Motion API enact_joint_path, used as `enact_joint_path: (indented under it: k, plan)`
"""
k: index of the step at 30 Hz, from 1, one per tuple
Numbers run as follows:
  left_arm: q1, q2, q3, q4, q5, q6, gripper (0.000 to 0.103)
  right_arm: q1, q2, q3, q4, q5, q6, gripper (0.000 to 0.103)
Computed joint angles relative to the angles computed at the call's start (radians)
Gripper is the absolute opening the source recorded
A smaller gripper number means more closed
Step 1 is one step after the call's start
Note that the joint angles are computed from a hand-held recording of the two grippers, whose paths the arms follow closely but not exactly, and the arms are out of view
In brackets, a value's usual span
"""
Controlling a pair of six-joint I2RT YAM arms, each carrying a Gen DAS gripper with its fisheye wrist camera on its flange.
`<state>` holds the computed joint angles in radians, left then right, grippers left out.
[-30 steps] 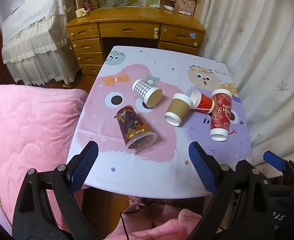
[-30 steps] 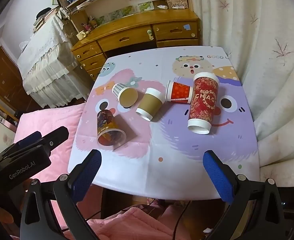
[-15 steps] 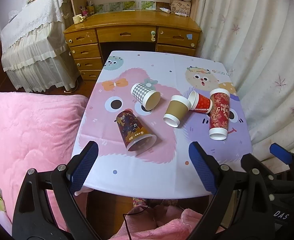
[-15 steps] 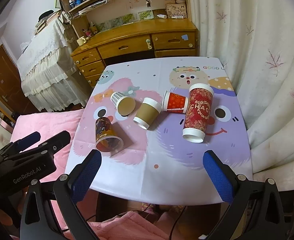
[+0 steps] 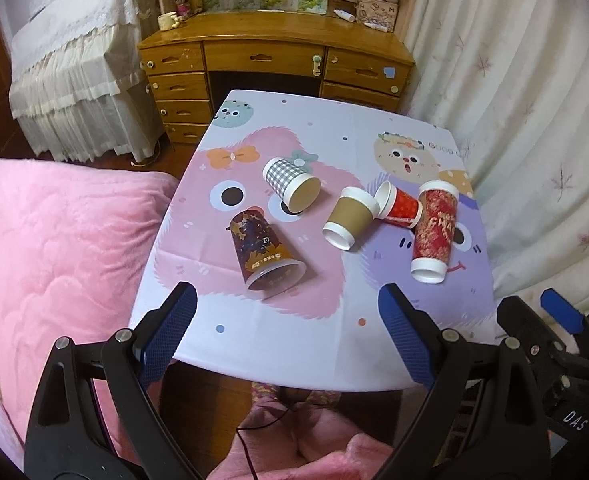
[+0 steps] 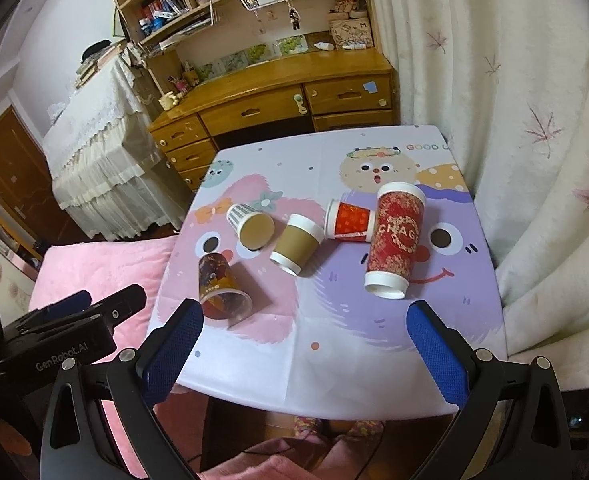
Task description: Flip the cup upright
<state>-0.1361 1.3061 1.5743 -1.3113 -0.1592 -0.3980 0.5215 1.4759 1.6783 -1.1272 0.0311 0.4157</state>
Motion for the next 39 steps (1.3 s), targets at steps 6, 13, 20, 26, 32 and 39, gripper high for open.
enact_joint_path:
  k: [6, 13, 20, 26, 32, 39]
  plan:
    - [-0.004, 0.025, 0.024, -0.009, -0.027, -0.070, 0.091, -0.042, 0.021, 0.034, 0.010, -0.028, -0.061, 0.103]
    - [0.017, 0.045, 0.044, -0.024, -0.044, -0.071, 0.091, -0.081, 0.076, 0.047, 0.013, -0.049, -0.102, 0.103]
    - [0.097, 0.072, 0.053, -0.013, 0.016, 0.075, 0.091, -0.055, 0.132, 0.040, 0.046, -0.016, -0.133, 0.103]
    - [0.256, 0.174, 0.089, 0.037, 0.146, 0.385, 0.091, 0.043, 0.228, 0.099, 0.052, 0.050, -0.079, 0.103]
    - [0.381, 0.413, 0.290, 0.023, 0.224, 0.808, 0.091, 0.146, 0.459, 0.319, -0.034, 0.153, 0.093, 0.103]
    - [0.426, 0.762, 0.680, -0.063, 0.263, 1.222, 0.091, 0.224, 0.787, 0.705, -0.220, 0.228, 0.382, 0.103]
